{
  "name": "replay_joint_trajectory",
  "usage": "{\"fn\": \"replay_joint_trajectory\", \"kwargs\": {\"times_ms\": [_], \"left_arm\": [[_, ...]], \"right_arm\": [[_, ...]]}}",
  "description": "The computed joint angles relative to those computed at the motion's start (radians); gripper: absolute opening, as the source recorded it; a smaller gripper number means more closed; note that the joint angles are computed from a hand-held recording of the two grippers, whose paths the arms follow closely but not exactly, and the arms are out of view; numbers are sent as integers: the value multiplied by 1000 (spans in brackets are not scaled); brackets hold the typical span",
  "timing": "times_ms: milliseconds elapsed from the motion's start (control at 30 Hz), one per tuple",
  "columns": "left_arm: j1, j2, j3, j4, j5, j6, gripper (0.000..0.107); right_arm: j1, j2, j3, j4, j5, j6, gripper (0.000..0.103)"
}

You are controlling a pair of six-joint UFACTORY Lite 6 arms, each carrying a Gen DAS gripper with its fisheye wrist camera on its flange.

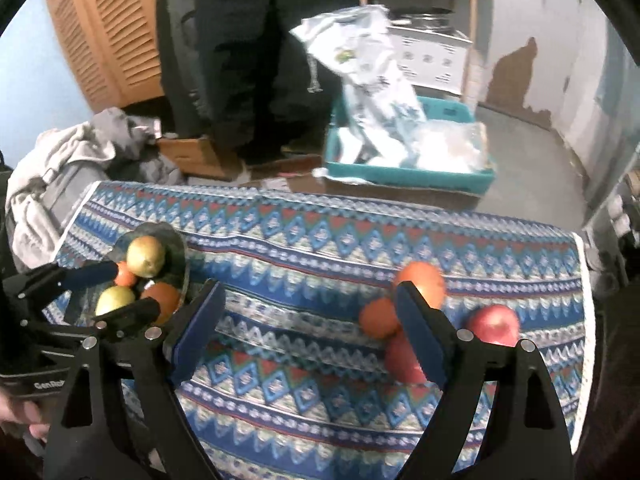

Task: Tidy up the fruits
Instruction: 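Move both tools back from the plate to the remaining fruit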

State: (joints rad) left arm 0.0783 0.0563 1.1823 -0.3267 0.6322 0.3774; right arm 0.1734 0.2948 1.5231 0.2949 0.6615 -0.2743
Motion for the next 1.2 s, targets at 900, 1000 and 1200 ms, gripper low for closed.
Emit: {"fn": "replay_joint_trajectory", "kwargs": {"times_ms": [900, 1000, 1200], "left_arm": [[-362, 151, 202, 249, 1, -330, 80], [-377, 186, 241, 250, 8, -337, 80], [-401, 260, 302, 252, 15, -348, 80]], "right_arm": [[-420, -60, -80, 58, 35, -247, 86], [-446, -54, -76, 60, 39, -263, 86], [-475, -5, -45, 53, 45, -272, 86]]}}
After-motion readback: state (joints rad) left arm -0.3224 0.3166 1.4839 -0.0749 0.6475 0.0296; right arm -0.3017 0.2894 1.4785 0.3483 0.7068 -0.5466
